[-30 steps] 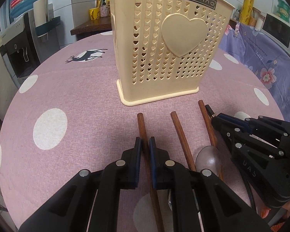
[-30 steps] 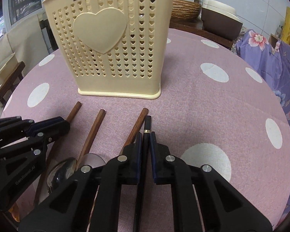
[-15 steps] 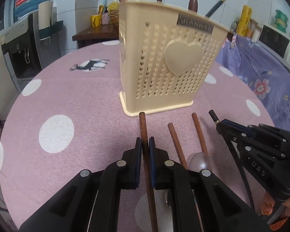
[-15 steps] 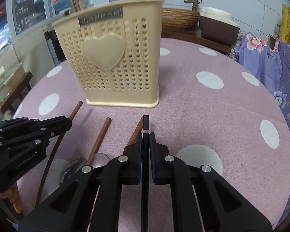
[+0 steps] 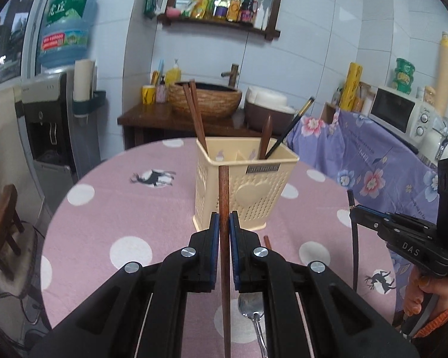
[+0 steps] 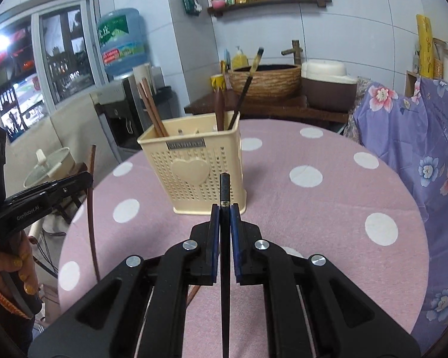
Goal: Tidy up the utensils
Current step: 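Lift both chopsticks and lower them into the beige holder with both tools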
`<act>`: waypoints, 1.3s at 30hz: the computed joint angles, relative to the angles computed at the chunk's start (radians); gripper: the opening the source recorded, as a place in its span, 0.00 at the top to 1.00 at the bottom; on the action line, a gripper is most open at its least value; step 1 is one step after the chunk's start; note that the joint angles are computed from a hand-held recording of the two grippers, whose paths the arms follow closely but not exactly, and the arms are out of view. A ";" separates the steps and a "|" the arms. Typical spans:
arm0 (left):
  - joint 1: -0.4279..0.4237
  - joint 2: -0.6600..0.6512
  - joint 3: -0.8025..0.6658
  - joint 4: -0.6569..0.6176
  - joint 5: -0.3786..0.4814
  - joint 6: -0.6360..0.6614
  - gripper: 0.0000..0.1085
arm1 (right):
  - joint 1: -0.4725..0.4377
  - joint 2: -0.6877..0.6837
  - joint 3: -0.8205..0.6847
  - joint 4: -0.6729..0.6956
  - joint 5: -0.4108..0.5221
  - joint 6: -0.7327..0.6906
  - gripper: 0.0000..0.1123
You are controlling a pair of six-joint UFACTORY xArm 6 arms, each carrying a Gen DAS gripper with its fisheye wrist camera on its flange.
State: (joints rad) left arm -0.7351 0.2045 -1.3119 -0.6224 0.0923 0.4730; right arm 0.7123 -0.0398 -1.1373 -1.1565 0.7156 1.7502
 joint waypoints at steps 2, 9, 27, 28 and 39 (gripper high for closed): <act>-0.003 -0.014 0.007 0.000 -0.013 0.005 0.92 | 0.017 -0.024 0.007 -0.019 0.020 0.008 0.93; 0.003 -0.068 0.025 -0.065 -0.039 0.062 0.93 | 0.051 -0.099 0.034 -0.063 0.057 0.044 0.93; 0.020 -0.033 -0.125 0.002 0.041 0.020 0.93 | 0.016 -0.069 -0.128 -0.033 0.043 -0.127 0.93; 0.020 -0.025 -0.152 0.019 0.046 0.008 0.93 | 0.010 -0.058 -0.156 -0.028 0.043 -0.149 0.93; 0.050 0.254 -0.673 0.539 0.103 -0.479 0.93 | -0.068 0.171 -0.623 0.037 0.114 -0.399 0.93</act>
